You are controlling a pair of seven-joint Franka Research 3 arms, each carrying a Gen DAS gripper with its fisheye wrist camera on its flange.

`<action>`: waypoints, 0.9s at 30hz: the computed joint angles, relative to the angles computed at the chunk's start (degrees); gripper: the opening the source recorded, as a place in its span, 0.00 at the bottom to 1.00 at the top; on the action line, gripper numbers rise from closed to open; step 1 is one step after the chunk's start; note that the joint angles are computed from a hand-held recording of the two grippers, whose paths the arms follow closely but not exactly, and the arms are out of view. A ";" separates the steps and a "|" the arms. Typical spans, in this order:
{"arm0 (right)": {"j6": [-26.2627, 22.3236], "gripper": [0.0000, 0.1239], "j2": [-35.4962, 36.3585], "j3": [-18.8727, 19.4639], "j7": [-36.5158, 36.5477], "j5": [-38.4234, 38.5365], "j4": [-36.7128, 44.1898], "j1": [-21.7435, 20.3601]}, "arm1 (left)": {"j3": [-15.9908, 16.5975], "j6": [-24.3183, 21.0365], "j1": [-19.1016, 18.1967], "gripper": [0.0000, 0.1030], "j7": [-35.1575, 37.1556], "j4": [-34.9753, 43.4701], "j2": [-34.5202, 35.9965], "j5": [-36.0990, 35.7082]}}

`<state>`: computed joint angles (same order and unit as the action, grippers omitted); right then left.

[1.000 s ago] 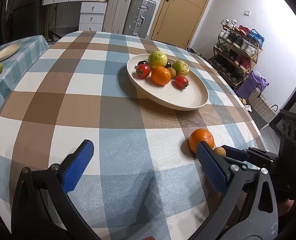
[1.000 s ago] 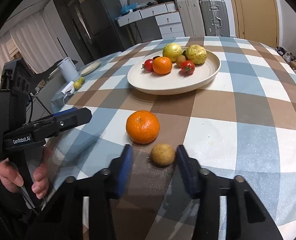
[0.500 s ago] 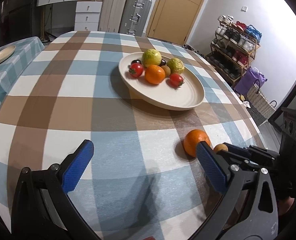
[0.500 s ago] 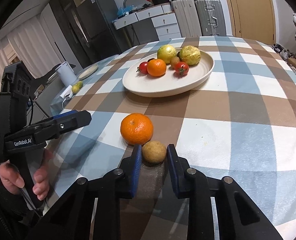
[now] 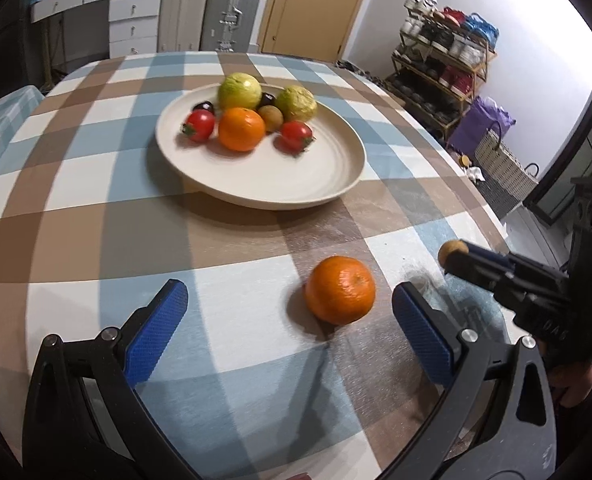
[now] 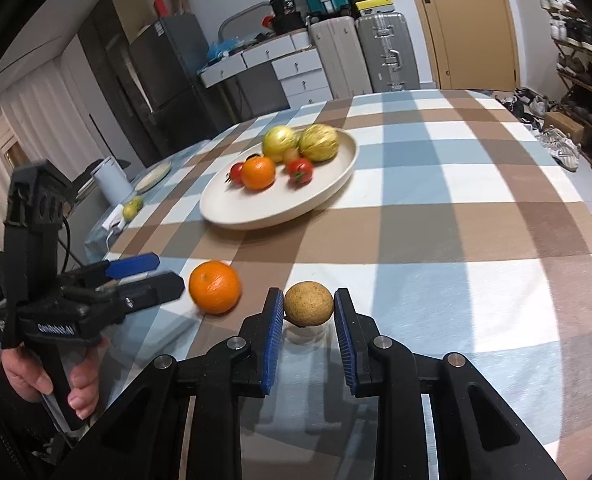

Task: Organize fruits
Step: 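Grasp the brown kiwi with the right gripper while the left grasps the orange, then carry the orange and kiwi over the plate, lower them and open both grippers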

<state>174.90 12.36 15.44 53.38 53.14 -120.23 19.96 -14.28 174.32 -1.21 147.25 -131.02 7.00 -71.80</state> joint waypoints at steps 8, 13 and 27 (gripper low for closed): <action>-0.29 0.21 -0.74 0.60 -5.94 6.38 0.41 -1.58 | -1.47 -1.64 0.71 0.90 -3.53 1.74 2.18 6.15; -0.81 0.21 -0.32 0.10 -8.81 9.54 1.47 -1.54 | -2.26 -4.01 1.80 0.64 -2.57 2.38 2.56 7.19; -1.25 0.21 0.02 -0.94 -10.65 11.45 2.40 -0.54 | -0.22 -10.12 1.88 0.37 4.67 2.86 0.89 0.05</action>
